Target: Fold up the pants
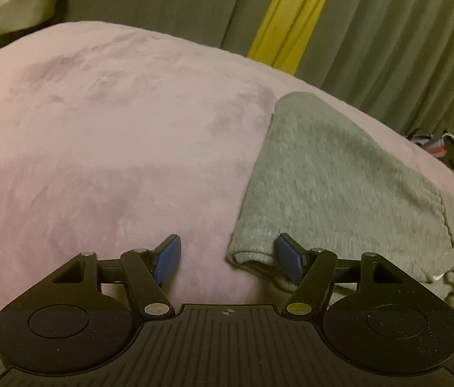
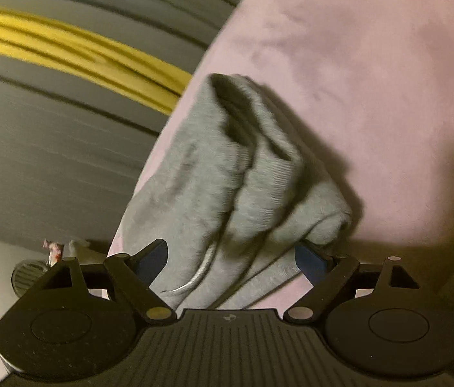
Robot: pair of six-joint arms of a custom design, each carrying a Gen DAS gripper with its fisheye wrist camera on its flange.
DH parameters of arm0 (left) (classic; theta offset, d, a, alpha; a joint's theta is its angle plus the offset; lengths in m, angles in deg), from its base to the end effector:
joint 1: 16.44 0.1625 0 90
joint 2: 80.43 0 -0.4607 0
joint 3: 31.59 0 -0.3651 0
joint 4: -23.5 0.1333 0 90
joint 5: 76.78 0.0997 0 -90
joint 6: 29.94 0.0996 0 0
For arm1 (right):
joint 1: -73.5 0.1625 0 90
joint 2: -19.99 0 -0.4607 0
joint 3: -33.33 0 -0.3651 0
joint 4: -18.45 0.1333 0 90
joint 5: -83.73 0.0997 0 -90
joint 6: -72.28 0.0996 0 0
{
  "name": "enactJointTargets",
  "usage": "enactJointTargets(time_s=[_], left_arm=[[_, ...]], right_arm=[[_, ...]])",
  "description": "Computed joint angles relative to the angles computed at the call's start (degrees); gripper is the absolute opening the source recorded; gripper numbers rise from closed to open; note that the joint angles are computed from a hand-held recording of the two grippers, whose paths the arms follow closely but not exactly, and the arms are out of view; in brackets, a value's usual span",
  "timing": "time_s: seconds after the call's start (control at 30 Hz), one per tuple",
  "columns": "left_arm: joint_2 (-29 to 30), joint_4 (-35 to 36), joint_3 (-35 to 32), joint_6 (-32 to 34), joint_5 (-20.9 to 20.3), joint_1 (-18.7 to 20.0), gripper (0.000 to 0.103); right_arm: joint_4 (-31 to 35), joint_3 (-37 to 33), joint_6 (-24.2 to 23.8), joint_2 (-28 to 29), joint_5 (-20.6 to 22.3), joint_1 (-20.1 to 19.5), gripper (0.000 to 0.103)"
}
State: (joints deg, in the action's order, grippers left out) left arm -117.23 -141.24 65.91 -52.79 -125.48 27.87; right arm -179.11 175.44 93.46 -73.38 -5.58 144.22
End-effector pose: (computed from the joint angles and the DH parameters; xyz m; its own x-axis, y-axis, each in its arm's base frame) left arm -0.3350 -0.6052 0.0717 -0.8588 0.1292 -0.4958 0.3914 0.7898 -0.4722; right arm 0.0112 -0.3753 0.3817 -0.8215 0.4754 -0.3149 0.5016 0.3399 -0.7955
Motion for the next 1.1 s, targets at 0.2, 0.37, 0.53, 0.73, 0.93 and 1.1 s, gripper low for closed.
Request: enactJointTargets(time_s=[0.2, 0.37, 0.53, 0.73, 0.93, 1.1], left_arm=[[-0.4, -0.2, 0.6, -0.1, -0.2, -0.1, 0.072], [-0.7, 0.0, 0.5, -1.2, -1.2, 0.2, 0.072], [-1.0, 0.4, 0.5, -1.7, -2.2, 0.4, 0.072], [-1.0, 0.9, 0.3, -1.8, -2.4, 0.5, 0.072], [-1.6, -2.2, 0.9, -2.1, -8.6, 1.9, 0.072], [-1.9, -5.7, 1.4, -3.5, -12.8, 3.0, 0.072]], right_arm=[[-8.2, 1.5, 1.6, 1.6, -0.7, -0.2, 0.088], [-10.3, 2.5, 3.5, 1.3, 0.1, -0.9, 0.088], [-6.5, 2.4, 2.8, 0.0, 1.1, -1.1, 0.088], [-0.8, 1.1, 2.1, -0.5, 0.2, -0.5, 0.088], [-4.6, 1.4, 1.3, 0.5, -0.4, -0.4, 0.088], [-8.4, 1.8, 2.1, 0.3, -2.6, -0.1, 0.088]])
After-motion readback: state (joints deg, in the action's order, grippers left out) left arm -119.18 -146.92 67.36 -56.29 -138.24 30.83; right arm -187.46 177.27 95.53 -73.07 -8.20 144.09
